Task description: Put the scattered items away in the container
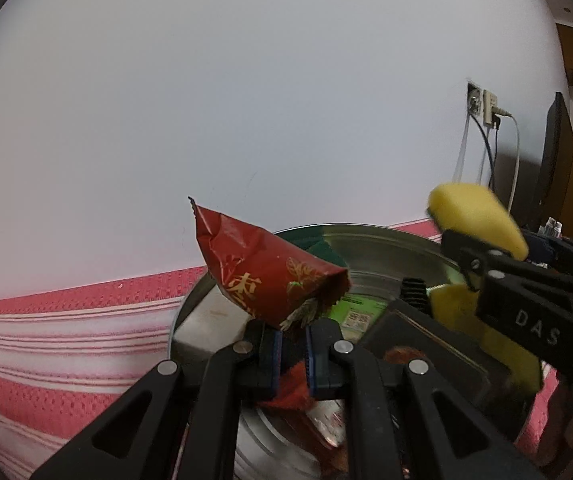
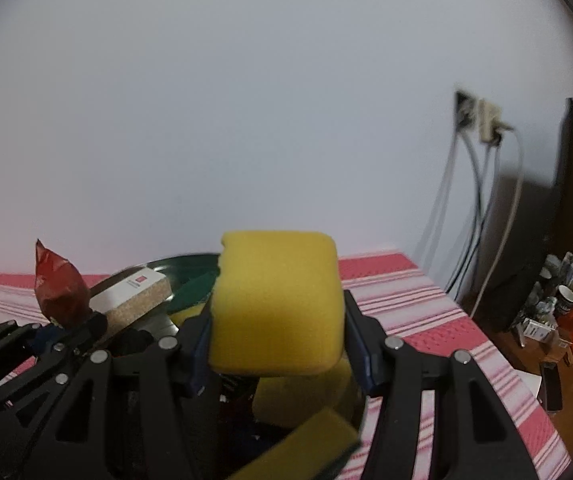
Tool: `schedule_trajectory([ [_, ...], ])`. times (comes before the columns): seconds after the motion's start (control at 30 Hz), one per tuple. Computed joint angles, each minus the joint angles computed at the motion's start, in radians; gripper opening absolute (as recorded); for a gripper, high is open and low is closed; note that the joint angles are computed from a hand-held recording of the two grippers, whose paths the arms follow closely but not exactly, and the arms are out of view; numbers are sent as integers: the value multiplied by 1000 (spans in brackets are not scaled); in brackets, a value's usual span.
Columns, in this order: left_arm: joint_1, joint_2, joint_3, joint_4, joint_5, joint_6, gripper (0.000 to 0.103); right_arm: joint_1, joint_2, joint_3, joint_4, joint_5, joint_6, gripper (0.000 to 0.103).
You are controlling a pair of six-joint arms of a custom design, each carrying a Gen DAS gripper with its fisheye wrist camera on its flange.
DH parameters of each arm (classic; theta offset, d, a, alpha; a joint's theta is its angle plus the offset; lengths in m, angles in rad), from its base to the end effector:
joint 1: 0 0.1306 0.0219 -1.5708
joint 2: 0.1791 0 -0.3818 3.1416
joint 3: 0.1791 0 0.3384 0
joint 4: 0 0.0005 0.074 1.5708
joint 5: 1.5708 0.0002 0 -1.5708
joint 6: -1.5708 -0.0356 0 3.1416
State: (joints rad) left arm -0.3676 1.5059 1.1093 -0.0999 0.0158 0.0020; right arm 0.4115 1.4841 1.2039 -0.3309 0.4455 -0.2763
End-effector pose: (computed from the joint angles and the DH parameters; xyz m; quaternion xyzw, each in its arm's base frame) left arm 0.4418 -0.1713 0.3268 0.1602 0.8441 -0.1007 0.5017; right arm 0.4363 0.1731 0.3561 0.0433 0.8701 -0.0327 0.4899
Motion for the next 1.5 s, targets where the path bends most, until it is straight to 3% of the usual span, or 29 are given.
schedule_trajectory([
  [0.1, 6, 45, 81, -107, -1, -24, 10, -52, 101, 183, -228, -123, -1, 56],
  [0.27, 1, 123, 219, -308, 28, -39, 10, -76, 238, 385, -461, -197, 40, 56],
  [0.33, 7, 123, 223, -351, 41, -68, 10, -77, 276, 442, -534, -204, 43, 56],
  [0.43, -12, 135, 246, -371, 0, -80, 15, -80, 317, 498, -586, -219, 32, 57],
  [0.5, -14, 146, 267, -413, -1, -85, 19, -76, 315, 487, -566, -223, 33, 59],
  [0.53, -10, 142, 263, -407, 11, -78, 24, -69, 302, 466, -540, -200, 28, 66],
  [0.6, -2, 127, 246, -377, 32, -57, 43, -59, 261, 415, -482, -166, 31, 79],
  [0.67, 19, 106, 231, -353, 121, -36, 61, -43, 206, 352, -399, -129, 22, 89],
  [0.7, 22, 97, 223, -342, 132, -30, 65, -34, 183, 328, -374, -111, 7, 94],
  [0.73, 22, 74, 200, -306, 120, -25, 70, -23, 145, 287, -330, -88, -17, 97],
  [0.77, 13, 47, 169, -260, 71, -33, 81, -18, 121, 259, -296, -78, -28, 99],
  [0.83, -2, 4, 116, -178, -14, -66, 91, 5, 60, 192, -234, -29, -54, 103],
  [0.9, -12, -42, 66, -106, -87, -106, 95, 20, 33, 172, -236, -3, -67, 103],
  [1.0, -1, -51, 74, -118, -96, -107, 97, 52, -1, 169, -300, 32, -138, 103],
  [1.17, 34, -80, 45, -141, -72, -82, 97, 75, -88, 64, -267, 25, -262, 103],
  [1.23, 33, -78, 48, -163, -72, -69, 97, 80, -88, 73, -324, 41, -297, 103],
  [1.27, 38, -88, 39, -173, -67, -71, 97, 85, -84, 93, -393, 47, -335, 103],
  [1.5, -11, -125, 1, -229, -154, -84, 97, 135, -112, 100, -554, 98, -426, 103],
])
